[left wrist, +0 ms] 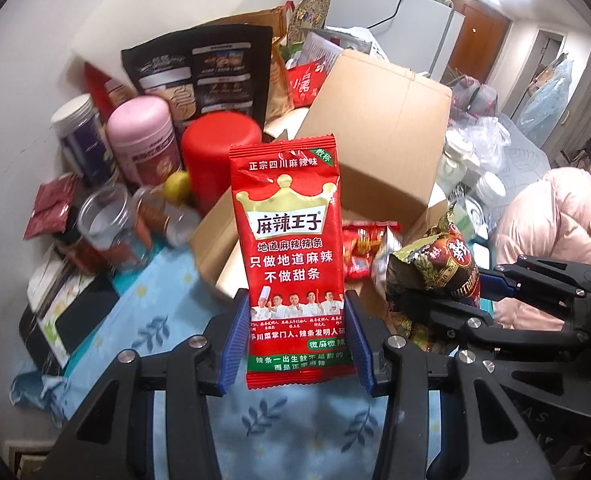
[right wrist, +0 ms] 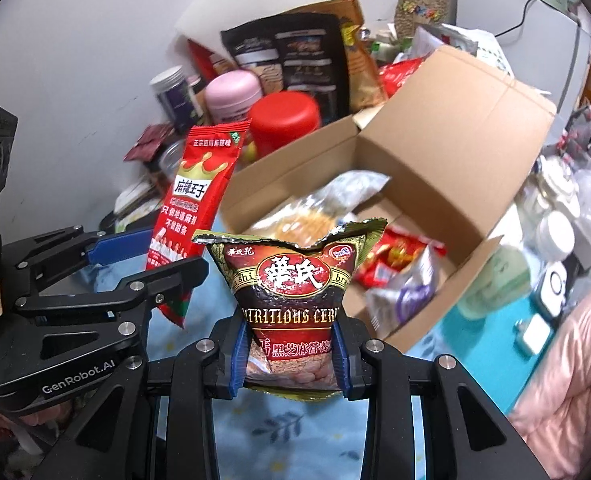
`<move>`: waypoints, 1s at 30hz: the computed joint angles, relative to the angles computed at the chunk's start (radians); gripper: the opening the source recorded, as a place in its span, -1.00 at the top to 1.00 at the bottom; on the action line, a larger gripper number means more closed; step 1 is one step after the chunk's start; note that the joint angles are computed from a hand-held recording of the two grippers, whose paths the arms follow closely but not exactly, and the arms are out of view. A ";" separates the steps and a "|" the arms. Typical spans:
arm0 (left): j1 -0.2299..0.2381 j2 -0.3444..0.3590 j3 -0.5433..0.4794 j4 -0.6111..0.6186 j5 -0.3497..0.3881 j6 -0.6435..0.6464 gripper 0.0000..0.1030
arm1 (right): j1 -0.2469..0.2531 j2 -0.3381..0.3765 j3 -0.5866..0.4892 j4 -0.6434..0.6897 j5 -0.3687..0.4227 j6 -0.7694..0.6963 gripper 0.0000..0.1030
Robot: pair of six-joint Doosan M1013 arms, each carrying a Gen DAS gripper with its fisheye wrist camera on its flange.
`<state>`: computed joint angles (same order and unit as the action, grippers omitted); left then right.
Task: Organize snacks
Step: 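Lift and carry the red packet and cereal bag over the cardboard box, then open both tools to drop the red packet and cereal bag into the box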
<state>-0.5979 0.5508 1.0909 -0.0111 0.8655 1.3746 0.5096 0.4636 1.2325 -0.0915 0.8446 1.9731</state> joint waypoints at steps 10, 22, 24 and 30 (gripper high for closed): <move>0.007 0.121 -0.184 -0.013 0.049 0.054 0.12 | -0.050 0.061 -0.081 -0.029 0.016 0.001 0.34; 0.012 0.272 -0.393 -0.013 0.167 0.089 0.12 | -0.095 0.153 -0.168 -0.011 0.060 -0.006 0.34; 0.013 0.294 -0.421 -0.018 0.192 0.089 0.12 | -0.100 0.169 -0.182 -0.006 0.079 -0.001 0.34; 0.012 0.349 -0.492 -0.021 0.270 0.108 0.12 | -0.107 0.205 -0.212 -0.019 0.118 0.004 0.34</move>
